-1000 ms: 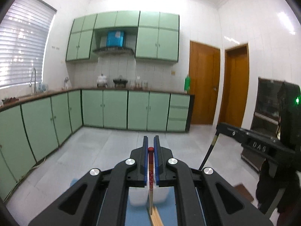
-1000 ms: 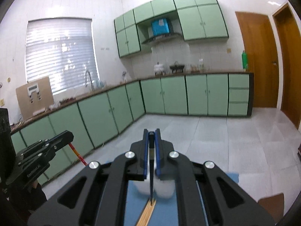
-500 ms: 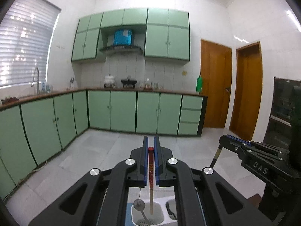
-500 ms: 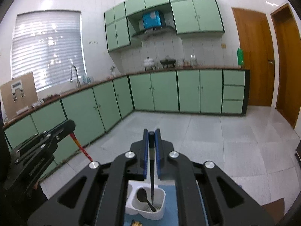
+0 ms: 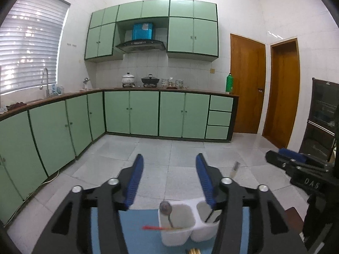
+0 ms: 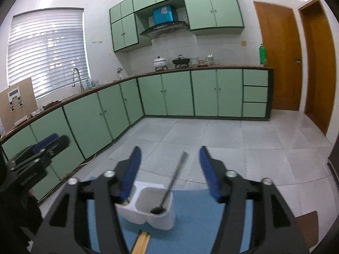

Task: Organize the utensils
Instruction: 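Move both open grippers back over the remaining chopsticks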

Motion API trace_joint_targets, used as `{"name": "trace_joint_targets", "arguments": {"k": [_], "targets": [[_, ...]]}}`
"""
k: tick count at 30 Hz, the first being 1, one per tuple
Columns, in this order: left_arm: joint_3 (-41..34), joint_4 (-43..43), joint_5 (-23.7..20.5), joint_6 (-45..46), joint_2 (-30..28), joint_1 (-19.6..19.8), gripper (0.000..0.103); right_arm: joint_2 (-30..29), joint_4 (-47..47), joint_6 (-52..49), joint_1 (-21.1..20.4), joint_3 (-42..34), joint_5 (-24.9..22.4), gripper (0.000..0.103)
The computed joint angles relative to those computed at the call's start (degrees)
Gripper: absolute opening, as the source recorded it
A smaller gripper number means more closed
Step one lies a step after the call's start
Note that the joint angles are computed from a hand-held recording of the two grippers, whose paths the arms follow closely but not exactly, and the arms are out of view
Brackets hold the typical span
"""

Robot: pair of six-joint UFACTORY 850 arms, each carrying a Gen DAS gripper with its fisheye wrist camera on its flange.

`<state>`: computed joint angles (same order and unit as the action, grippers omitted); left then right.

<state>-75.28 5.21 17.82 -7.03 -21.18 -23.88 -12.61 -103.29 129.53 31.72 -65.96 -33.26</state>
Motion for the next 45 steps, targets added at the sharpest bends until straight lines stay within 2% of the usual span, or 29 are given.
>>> {"name": "trace_joint_targets", "arguments": {"k": [1, 5, 9, 12, 14, 16, 22, 26, 30, 34, 37, 43, 45], "targets": [[2.2, -2.9, 0.8, 2.8, 1.5, -0.1, 0.062, 0.9, -0.2, 0.4, 0.8, 1.5, -1.5, 0.064], [11.1, -10.6, 3.7, 10.2, 6.7, -0.5, 0.071, 4.5, 0.2, 2.1, 4.6, 7.8, -6.2, 0.076], [19.9, -15.7, 5.1, 14.1, 10.4, -0.8, 0.076, 6.3, 2.7, 5.9, 9.3, 13.9, -10.3, 0.085], [25.8, -22.5, 6.7, 20.5, 11.8, -1.7, 0.078, 5.6, 5.7, 9.3, 12.8, 16.8, -12.1, 0.091], [28.7, -24.2, 6.8, 21.8, 12.0, -2.1, 0.079, 4.3, 7.5, 11.6, 14.9, 18.0, -12.3, 0.092], [31.0, -26.5, 6.5, 23.6, 11.9, -2.4, 0.08, 2.4, 9.8, 13.8, 16.4, 18.5, -11.3, 0.095], [33.8, -29.6, 1.8, 25.0, 10.9, -2.7, 0.081, -2.7, 16.2, 14.8, 19.0, 18.2, -4.2, 0.095], [34.6, -35.5, -0.6, 31.5, 10.4, -2.6, 0.081, -5.2, 18.7, 13.4, 21.0, 16.9, -1.5, 0.095], [34.6, -37.6, -1.9, 33.3, 9.8, -1.7, 0.081, -6.6, 19.5, 12.1, 21.9, 15.7, 0.7, 0.091], [34.9, -40.2, -2.0, 35.2, 9.3, -1.1, 0.081, -8.6, 22.5, 7.4, 22.4, 13.5, 1.6, 0.074], [34.8, -40.9, -2.0, 35.5, 9.1, -1.0, 0.081, -9.0, 24.6, 4.4, 21.9, 12.7, 3.3, 0.064], [34.2, -41.7, -2.7, 36.2, 8.8, -0.9, 0.081, -9.9, 30.6, -3.4, 22.4, 11.3, 0.3, 0.056], [34.2, -41.4, -2.8, 35.9, 8.8, -0.8, 0.081, -9.3, 31.4, -2.9, 22.2, 11.9, -0.5, 0.056]]}}
